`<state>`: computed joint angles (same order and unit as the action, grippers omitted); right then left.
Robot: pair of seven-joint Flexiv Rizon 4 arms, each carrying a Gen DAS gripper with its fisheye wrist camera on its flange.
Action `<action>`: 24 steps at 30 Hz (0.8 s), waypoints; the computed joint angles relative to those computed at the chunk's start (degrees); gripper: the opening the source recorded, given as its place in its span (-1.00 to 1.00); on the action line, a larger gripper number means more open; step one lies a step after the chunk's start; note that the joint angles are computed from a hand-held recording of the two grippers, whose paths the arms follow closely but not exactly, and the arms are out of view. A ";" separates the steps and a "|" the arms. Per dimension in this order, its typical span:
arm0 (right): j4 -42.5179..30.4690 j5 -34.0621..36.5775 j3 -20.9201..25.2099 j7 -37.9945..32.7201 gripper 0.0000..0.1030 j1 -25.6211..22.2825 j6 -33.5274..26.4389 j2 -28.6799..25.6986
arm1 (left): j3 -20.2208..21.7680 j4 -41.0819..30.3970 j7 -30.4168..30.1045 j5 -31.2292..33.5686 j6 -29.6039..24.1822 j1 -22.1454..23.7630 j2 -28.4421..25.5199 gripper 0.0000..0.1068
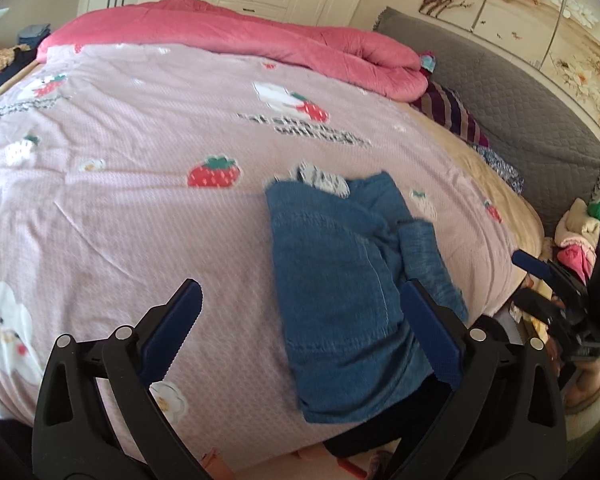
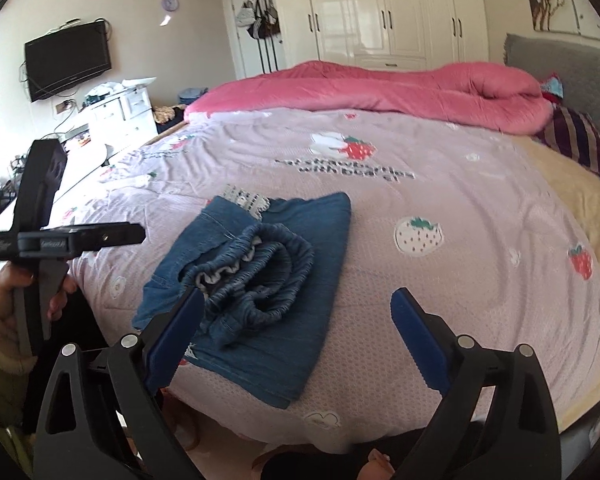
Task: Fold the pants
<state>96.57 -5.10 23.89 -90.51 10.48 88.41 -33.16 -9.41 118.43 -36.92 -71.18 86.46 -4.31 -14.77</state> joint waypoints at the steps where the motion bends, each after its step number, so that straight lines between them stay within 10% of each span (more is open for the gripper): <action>1: -0.40 0.33 0.51 0.18 0.82 -0.45 -0.83 -0.28 | -0.12 0.18 -0.10 0.10 -0.20 -0.18 -0.12 0.75; 10: -4.72 7.12 4.73 -2.45 0.82 -3.59 -6.89 -2.78 | -0.83 0.11 0.23 -0.35 -0.10 -1.20 -1.72 0.75; 24: -10.12 14.60 4.76 -7.78 0.81 -2.20 -13.73 -5.10 | -1.89 0.47 -11.00 16.11 0.20 2.75 -4.06 0.75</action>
<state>86.45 9.50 28.65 -98.28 8.29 74.68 -38.27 -11.30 118.90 -47.92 -55.07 86.66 -1.56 -18.83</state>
